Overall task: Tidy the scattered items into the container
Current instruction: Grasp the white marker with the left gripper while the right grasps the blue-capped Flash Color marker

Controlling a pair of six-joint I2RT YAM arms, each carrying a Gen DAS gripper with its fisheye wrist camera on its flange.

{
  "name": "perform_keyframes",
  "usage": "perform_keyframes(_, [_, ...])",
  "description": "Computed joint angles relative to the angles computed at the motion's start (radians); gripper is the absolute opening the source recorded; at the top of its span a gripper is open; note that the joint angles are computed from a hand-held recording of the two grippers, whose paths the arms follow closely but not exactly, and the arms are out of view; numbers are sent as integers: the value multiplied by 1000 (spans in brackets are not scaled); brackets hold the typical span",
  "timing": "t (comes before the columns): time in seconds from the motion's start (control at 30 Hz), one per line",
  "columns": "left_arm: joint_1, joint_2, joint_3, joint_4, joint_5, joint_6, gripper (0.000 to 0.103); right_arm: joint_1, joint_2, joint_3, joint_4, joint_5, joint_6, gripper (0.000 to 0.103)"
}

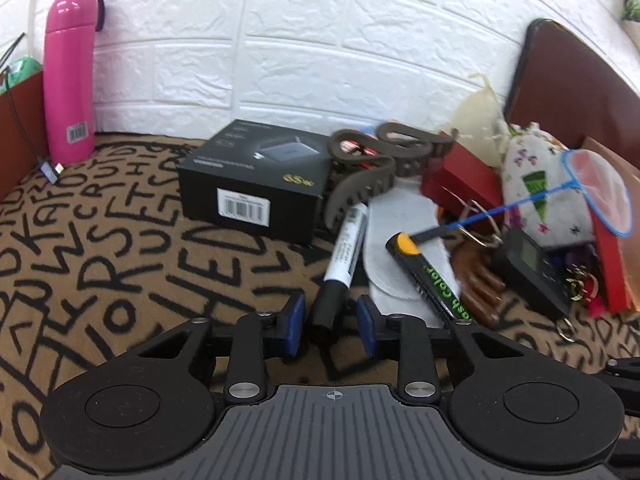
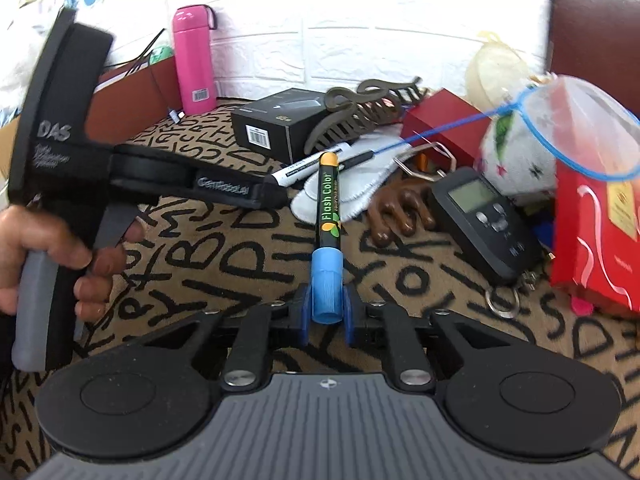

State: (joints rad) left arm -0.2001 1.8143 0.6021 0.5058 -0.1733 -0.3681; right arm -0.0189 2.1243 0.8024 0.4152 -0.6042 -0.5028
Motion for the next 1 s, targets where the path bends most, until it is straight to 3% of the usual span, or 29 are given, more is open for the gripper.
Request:
perform_keyframes(0.1, [-31, -29, -44, 15, 7, -31, 17, -52, -25, -33, -23, -19, -10, 18])
perform_keyframes(0.33, [-128, -88, -114, 13, -61, -145, 15, -252, -101, -121, -166, -105, -214, 18])
perform_keyframes(0.37, [-133, -92, -112, 6, -69, -155, 19, -277, -109, -132, -178, -112, -238, 18])
perform_keyframes(0.43, [-128, -92, -112, 10, -60, -185, 37, -321, -116, -139, -209, -130, -280, 18])
perform_keyframes(0.47, [-123, -91, -109, 11, -51, -193, 40, -339, -117, -144, -214, -136, -289, 18])
perform_keyframes(0.6, [-142, -85, -53, -59, -113, -208, 75, -385, -121, -148, -254, -159, -311, 19])
perform_keyframes(0.73, [-134, -38, 20, -111, -139, -189, 77, -395, -119, -151, -254, -164, -320, 19])
perform_keyframes(0.83, [-127, 5, 49, -99, -150, -147, 74, -389, -119, -145, -257, -160, -317, 19])
perform_keyframes(0.87, [-132, 10, 61, -114, -166, -137, 67, -385, -118, -141, -257, -159, -310, 19])
perform_keyframes(0.9, [-137, 13, 69, -130, -182, -129, 47, -380, -116, -136, -256, -155, -302, 19])
perform_keyframes(0.93, [-138, 10, 71, -137, -183, -119, 38, -373, -115, -133, -251, -151, -290, 19])
perform_keyframes(0.97, [-135, 5, 67, -140, -175, -119, 16, -365, -113, -130, -244, -145, -275, 19])
perform_keyframes(1.0, [-132, 0, 63, -145, -170, -124, 13, -356, -112, -126, -241, -137, -261, 19])
